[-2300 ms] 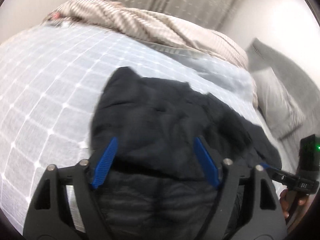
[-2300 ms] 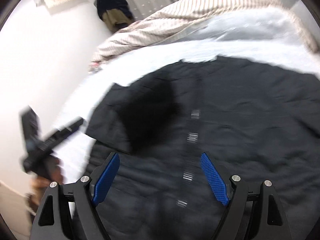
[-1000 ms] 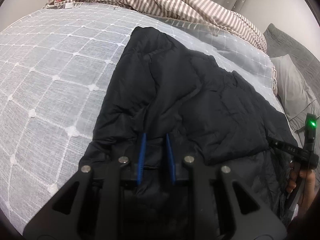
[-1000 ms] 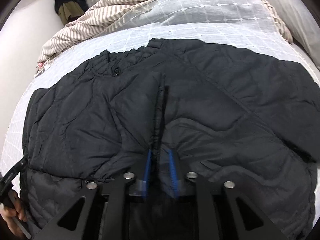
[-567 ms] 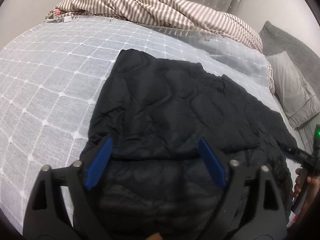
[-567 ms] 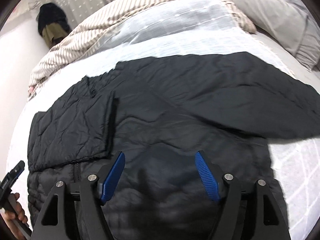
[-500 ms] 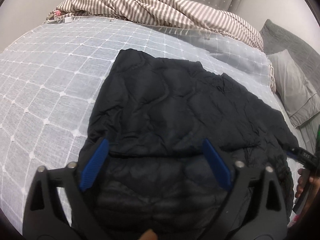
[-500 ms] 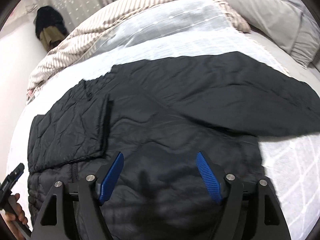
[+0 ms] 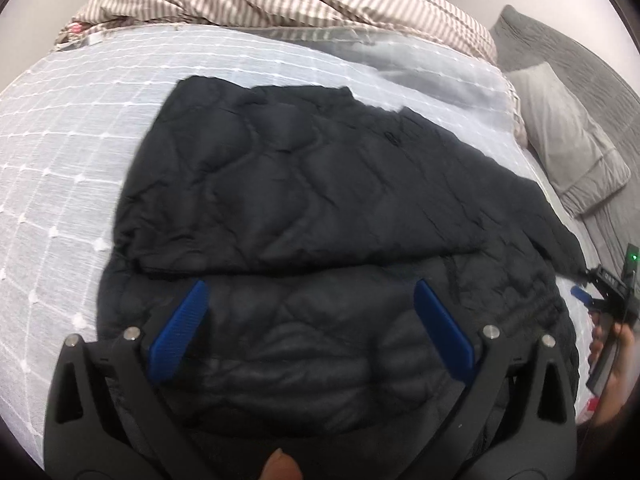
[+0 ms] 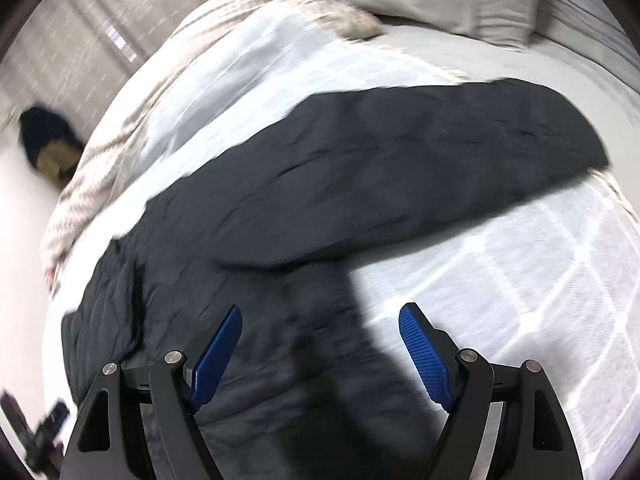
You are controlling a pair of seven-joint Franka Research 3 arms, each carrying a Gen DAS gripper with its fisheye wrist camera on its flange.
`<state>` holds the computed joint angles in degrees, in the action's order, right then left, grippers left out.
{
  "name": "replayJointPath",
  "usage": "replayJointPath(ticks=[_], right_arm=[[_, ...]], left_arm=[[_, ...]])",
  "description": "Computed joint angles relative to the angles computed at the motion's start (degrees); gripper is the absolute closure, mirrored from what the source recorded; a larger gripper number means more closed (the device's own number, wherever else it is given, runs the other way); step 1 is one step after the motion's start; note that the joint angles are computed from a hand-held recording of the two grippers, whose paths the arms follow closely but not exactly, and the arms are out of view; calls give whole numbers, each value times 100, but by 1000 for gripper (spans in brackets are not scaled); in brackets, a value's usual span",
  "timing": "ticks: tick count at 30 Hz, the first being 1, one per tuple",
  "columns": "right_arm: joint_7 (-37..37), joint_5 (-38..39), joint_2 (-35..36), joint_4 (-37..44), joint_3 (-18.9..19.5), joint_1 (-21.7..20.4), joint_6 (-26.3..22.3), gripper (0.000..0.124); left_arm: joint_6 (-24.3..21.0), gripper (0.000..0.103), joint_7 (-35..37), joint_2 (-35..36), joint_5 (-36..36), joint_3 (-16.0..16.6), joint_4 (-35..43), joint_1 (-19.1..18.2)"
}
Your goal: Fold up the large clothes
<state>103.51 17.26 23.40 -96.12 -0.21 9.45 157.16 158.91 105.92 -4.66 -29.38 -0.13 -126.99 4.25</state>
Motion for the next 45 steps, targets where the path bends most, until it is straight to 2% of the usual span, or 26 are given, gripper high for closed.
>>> replayJointPath(ticks=[4,6,12,15,25,27,29,30,32,33,35,39,45], right_arm=[[718,-352,-37,-168,-470,52,100,42],[951,-400,-68,-286,-561,-62,165,42],[1159,53,-20,-433,-418,-554,385,42],[912,465,128,-370,-167,-813,651,42],[1124,54,656,190,-518,-539,956,43],[991,67,750,295,-418,-612,1066,57],[815,161,785,323,-281,-726,1107,78],[755,212,803,341,-236,-762,1118,83],[694,320,810,333,-191,-798,1169,103],[698,363,792,307,-194,-792,1206,107],[515,563,728,221,-3,-927,1387,112],[364,601,525,56,-49,-806,1728,115],[259,275,158,-103,-360,-310,2129,116]], left_arm=[[-86,1,154,24,-100,-11,27,-22],[-58,1,126,26,-22,-40,11,-21],[195,1,159,17,17,-82,-76,-82],[314,1,181,17,62,-89,-115,-122],[380,1,-150,98,551,-112,-127,-100],[382,1,-174,104,578,-117,-132,-91],[387,1,-238,117,650,-125,-129,-77],[390,1,-259,120,669,-128,-133,-73],[382,1,-290,128,696,-133,-132,-68],[382,1,-302,128,713,-137,-137,-66],[378,1,-359,131,799,-148,-138,-58],[386,1,-387,116,834,-154,-148,-68],[384,1,-325,75,762,-127,-172,-95]])
